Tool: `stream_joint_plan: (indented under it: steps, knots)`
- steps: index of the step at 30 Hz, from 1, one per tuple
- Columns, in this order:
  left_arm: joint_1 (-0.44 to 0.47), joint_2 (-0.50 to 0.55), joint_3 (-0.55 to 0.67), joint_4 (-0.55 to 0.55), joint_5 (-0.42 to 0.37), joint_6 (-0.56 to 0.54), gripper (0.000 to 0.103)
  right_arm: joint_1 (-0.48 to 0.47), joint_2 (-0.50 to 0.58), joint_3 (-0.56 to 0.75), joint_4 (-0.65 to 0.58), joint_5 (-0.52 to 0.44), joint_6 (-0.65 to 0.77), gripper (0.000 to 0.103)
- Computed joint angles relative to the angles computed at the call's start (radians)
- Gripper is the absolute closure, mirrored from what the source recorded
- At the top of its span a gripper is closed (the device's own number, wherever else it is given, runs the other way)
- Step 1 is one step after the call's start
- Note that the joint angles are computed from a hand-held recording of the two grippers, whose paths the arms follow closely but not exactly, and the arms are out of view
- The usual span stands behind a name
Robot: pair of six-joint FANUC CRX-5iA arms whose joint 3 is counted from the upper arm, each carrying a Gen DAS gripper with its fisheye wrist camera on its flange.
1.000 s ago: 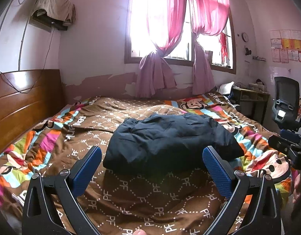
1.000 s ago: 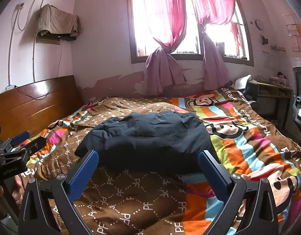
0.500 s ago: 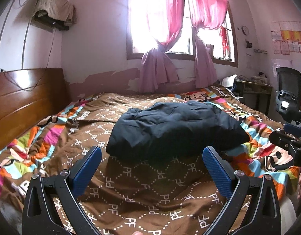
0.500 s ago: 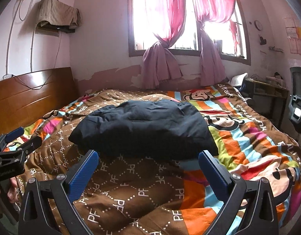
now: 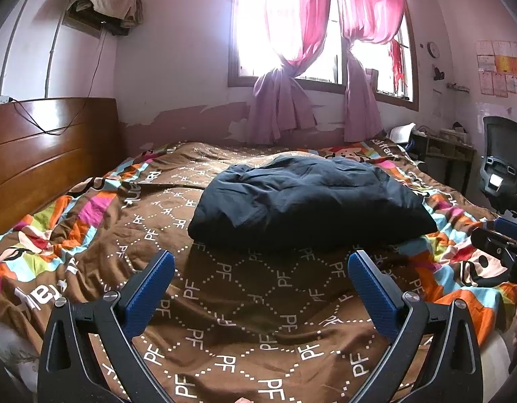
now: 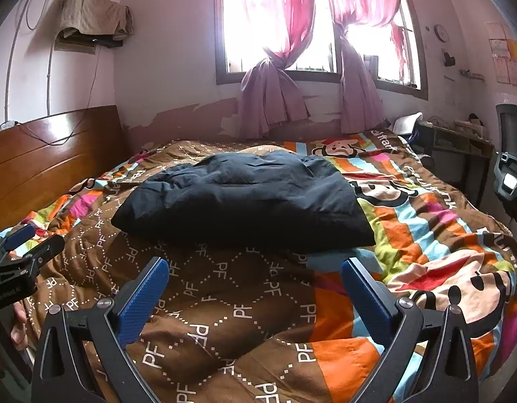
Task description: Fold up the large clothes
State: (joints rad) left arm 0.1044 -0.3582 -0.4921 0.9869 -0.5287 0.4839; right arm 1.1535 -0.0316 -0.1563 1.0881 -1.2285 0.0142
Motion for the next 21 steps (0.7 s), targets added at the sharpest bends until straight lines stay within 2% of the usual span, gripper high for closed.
stream_joint_plan:
  steps: [21]
  knots:
    - [-0.003, -0.003, -0.006, 0.008, -0.002, -0.013, 0.002, 0.001, 0.003, 0.004, 0.000, -0.003, 0.005, 0.000]
